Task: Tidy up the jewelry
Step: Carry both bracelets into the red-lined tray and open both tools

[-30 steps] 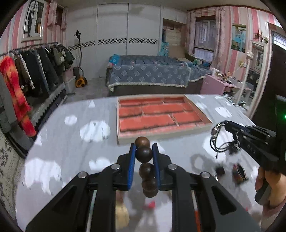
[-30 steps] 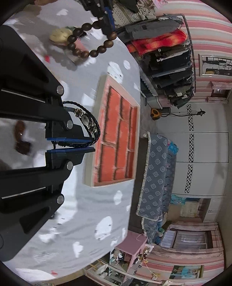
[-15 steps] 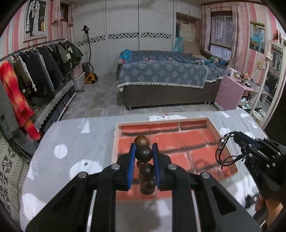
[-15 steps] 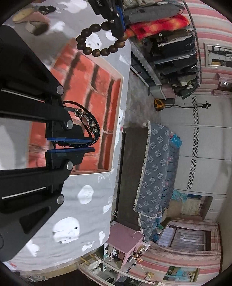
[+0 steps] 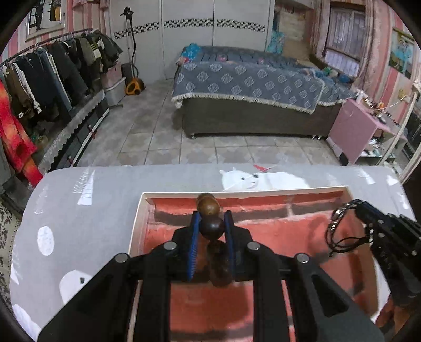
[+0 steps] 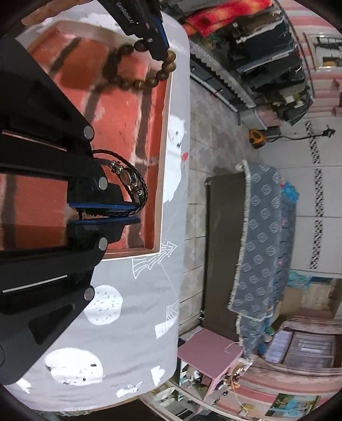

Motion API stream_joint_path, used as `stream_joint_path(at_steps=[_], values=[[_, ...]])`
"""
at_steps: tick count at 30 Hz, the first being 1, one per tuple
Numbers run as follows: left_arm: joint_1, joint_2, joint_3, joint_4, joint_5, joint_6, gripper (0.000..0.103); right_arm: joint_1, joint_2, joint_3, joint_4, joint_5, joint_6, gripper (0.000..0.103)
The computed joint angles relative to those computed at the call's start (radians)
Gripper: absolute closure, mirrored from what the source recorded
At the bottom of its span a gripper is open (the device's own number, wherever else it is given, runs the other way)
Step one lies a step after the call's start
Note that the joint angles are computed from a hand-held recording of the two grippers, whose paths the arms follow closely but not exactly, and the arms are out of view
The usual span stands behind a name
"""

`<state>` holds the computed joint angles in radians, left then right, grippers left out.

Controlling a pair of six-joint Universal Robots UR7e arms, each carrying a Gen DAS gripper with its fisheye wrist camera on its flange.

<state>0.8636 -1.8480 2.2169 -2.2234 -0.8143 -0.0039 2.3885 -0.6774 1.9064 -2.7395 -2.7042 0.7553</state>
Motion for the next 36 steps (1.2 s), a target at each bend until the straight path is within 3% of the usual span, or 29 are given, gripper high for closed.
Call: stream_joint_path(at_steps=[4, 7, 10, 17, 21, 23, 25, 27, 28, 30, 35, 36], values=[[0.057, 0.074, -0.018, -0.052, -0.015, 0.035, 0.084, -0.046, 0.009, -0.027, 0.061, 0.026, 0.021, 0.096], [0.077, 0.113, -0.024, -0.082, 0.017, 0.056, 0.084, -0.073, 0.008, -0.052, 0.153, 0.039, 0.077, 0.096], [0.103, 0.138, -0.046, -0.057, 0.006, 0.049, 0.084, -0.097, 0.001, -0.053, 0.181, 0.059, 0.105, 0.096], [0.131, 0.157, -0.040, -0.035, 0.036, 0.045, 0.084, -0.125, 0.010, -0.046, 0.128, 0.088, 0.059, 0.096], [0.136, 0.168, -0.047, 0.020, 0.059, 0.020, 0.083, -0.129, 0.012, -0.058, 0.153, 0.107, 0.052, 0.094], [0.137, 0.168, -0.047, 0.022, 0.063, 0.026, 0.082, -0.127, 0.014, -0.074, 0.203, 0.098, 0.056, 0.087], [0.136, 0.165, -0.058, 0.050, 0.058, 0.016, 0.082, -0.120, 0.008, -0.076, 0.212, 0.096, 0.050, 0.064], [0.129, 0.150, -0.065, 0.072, 0.051, 0.012, 0.079, -0.105, -0.005, -0.066, 0.179, 0.100, 0.030, 0.063], [0.118, 0.132, -0.063, 0.076, 0.050, 0.017, 0.073, -0.093, -0.015, -0.059, 0.160, 0.104, 0.024, 0.062], [0.098, 0.101, -0.061, 0.086, 0.045, 0.017, 0.041, -0.070, -0.038, -0.045, 0.143, 0.101, 0.021, 0.056], [0.026, -0.026, -0.077, 0.192, -0.029, -0.012, 0.032, 0.026, -0.106, 0.006, 0.130, 0.042, 0.060, 0.022], [0.011, -0.046, -0.080, 0.203, -0.028, -0.018, 0.030, 0.048, -0.121, 0.022, 0.119, 0.034, 0.073, 0.011]])
